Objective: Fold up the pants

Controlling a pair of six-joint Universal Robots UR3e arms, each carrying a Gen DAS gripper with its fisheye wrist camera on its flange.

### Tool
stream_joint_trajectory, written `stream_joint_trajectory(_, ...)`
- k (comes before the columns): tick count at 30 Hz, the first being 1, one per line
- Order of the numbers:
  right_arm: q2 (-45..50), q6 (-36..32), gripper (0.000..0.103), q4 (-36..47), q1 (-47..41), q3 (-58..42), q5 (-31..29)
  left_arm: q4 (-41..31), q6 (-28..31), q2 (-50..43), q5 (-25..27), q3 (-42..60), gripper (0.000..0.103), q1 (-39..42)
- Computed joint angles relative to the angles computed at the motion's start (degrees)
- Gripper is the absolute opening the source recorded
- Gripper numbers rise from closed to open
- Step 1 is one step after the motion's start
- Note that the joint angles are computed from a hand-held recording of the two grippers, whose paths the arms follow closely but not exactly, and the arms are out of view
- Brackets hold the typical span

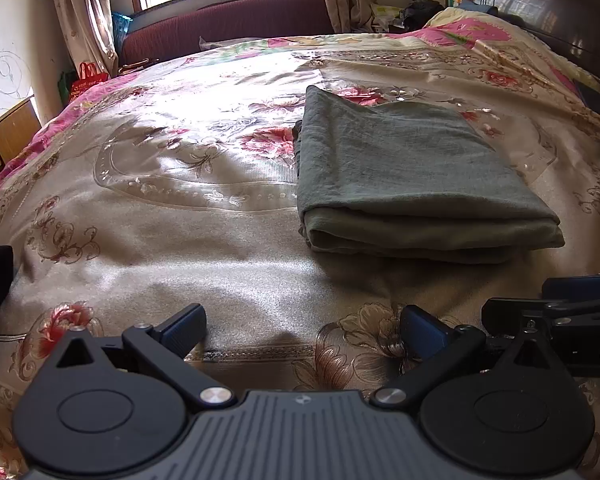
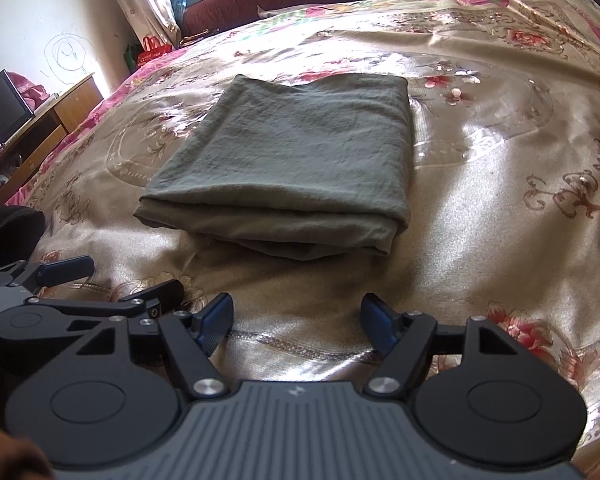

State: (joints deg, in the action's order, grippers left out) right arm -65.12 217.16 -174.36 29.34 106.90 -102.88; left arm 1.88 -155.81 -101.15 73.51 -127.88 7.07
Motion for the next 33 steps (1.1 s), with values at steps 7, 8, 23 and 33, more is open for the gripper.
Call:
stream_joint_trajectory(7, 0.0, 0.0, 0.072, 0.1, 0.0, -0.1, 0.1, -0.3, -0.1, 0.0, -0.1, 0.1, 0.103, 0.0)
stream_joint_trajectory(8, 0.0, 0.0, 0.073, -0.1, 0.0, 0.0, 0.1, -0.3, -0.2, 0.0, -0.1, 0.1, 0.103, -0.1)
stream_joint_trajectory(23, 0.2, 0.1, 0.073, -0.6, 0.0, 0.1, 0.1, -0.4, -0.3, 0.0, -0.1, 0.2, 0.103, 0.0)
stream_joint_trajectory(33, 0.5, 1.0, 0.073, 0.3, 0.7, -0.8, -2.6, 1.6, 0.3, 0.3, -0.1, -0.8, 0.103, -0.1)
